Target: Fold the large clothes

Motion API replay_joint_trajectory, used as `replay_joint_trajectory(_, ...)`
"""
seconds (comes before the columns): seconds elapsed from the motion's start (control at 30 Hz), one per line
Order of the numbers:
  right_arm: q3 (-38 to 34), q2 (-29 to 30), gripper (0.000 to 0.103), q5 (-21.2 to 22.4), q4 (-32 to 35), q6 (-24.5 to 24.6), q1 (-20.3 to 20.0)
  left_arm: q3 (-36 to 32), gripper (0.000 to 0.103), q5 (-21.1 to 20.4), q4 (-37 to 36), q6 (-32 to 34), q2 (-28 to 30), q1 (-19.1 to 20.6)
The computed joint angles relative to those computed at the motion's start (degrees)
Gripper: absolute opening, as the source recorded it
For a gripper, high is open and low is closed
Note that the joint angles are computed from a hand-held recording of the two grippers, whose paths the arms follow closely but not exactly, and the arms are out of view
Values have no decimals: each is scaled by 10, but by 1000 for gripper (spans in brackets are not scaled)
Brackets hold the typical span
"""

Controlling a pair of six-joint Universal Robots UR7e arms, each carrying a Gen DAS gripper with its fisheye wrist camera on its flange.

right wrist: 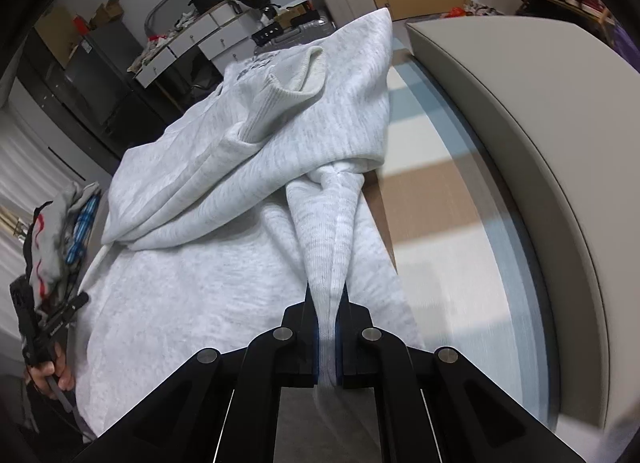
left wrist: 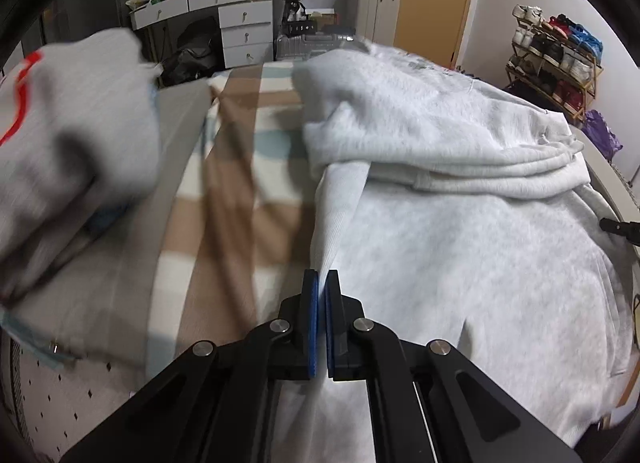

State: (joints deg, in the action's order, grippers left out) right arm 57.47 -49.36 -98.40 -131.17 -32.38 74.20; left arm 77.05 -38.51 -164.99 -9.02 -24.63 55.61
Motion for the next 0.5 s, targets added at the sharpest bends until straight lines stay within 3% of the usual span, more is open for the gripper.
replay_joint_trajectory(0.17,-5,4,7,-8,0,13,-1,-3,0,-36,12,-12,-12,6)
replay_joint_trajectory(0.2,-14,9,12,-11,7,19,1,-19,7,-45,14,-10,-7,8)
replay_joint_trajectory(0.3,-25,16,27,-18,0,22,8,-90,55,-48,24,27,32,12)
replay_joint_trajectory(0.37,-41,27,34,-18,4,21,12,-153,58,-30,64,36,66,15)
replay_joint_trajectory(0.47,-70,51,34,-39,8,26,18,-230,58,0,157,2,109,20)
replay_joint_trajectory(0.5,-82,60,32,-48,13,29,19,-249,49,3,174,-6,120,22)
